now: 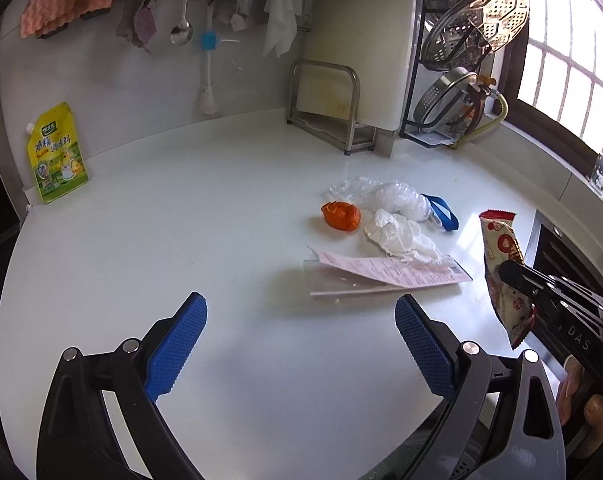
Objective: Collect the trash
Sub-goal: 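Grasp the orange peel with the left gripper while right holds the wrapper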
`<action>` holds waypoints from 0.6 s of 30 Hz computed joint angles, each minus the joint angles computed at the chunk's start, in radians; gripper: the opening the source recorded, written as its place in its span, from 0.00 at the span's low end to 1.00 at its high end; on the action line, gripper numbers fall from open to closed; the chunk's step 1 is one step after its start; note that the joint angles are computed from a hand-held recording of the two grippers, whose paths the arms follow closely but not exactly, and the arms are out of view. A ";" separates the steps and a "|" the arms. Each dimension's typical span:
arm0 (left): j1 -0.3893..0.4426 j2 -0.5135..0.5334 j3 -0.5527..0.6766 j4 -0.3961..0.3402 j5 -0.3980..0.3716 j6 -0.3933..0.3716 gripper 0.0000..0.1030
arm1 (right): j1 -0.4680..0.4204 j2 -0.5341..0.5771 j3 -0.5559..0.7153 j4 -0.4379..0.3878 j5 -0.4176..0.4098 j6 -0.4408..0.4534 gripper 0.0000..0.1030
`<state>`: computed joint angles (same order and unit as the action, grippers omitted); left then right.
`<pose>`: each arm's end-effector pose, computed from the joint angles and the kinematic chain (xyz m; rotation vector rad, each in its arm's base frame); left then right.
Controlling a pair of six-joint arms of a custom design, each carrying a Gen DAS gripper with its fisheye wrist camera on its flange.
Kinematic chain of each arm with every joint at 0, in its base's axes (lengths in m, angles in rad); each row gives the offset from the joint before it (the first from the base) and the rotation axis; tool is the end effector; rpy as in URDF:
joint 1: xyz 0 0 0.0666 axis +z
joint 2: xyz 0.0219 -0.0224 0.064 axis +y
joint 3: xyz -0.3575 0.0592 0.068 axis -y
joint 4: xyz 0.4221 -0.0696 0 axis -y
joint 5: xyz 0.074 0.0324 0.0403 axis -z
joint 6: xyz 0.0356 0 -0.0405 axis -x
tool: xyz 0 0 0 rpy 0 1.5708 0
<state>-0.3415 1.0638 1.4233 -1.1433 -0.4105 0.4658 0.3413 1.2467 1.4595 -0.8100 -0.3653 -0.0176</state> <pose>0.3610 -0.1137 0.5492 -0.3364 2.2507 0.0644 0.4422 0.1701 0.5198 -0.5602 2.1118 0.6006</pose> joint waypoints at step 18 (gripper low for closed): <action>0.157 0.466 0.436 -0.194 0.192 -0.006 0.91 | -0.086 -0.007 -0.013 0.022 -0.036 -0.149 0.05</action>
<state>-0.1850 1.5295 1.8590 -1.3373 -0.2183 0.4598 0.2551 1.2394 1.4460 -0.7882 -0.4008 -0.1669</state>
